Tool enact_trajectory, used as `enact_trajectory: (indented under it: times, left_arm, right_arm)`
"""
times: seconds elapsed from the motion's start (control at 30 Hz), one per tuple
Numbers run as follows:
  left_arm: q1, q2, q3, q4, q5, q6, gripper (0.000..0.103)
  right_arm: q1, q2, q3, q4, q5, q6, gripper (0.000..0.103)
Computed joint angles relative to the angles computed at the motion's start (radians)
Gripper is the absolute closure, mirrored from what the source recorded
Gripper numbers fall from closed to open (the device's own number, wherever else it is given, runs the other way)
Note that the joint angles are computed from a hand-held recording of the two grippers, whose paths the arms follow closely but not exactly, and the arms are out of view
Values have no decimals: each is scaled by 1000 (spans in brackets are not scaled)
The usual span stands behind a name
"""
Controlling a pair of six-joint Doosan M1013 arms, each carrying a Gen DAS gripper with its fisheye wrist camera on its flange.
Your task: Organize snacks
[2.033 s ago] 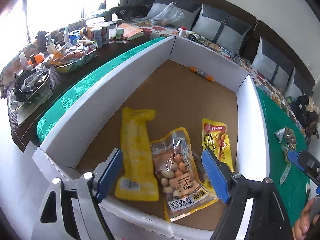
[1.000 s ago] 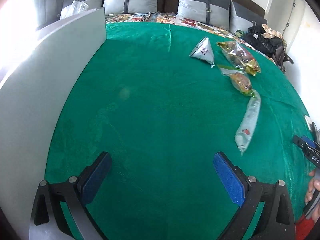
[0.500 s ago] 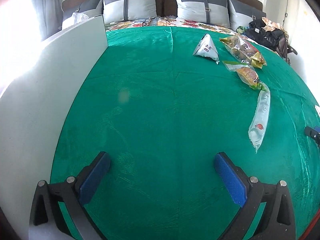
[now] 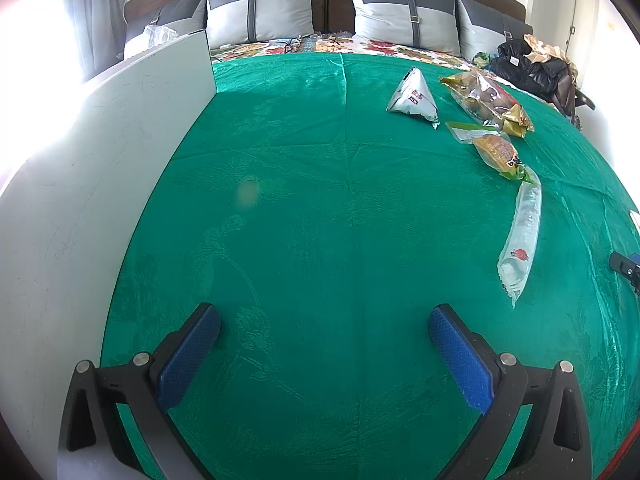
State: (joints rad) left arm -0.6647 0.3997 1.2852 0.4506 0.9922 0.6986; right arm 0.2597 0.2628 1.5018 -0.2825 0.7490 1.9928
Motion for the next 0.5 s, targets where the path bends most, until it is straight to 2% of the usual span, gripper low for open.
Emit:
enact_trajectory:
  times: [0.5]
  left_arm:
    - [1,0,0,0,-1,0,0]
  right_arm:
    - [-6,3,-5,8,1,2,6]
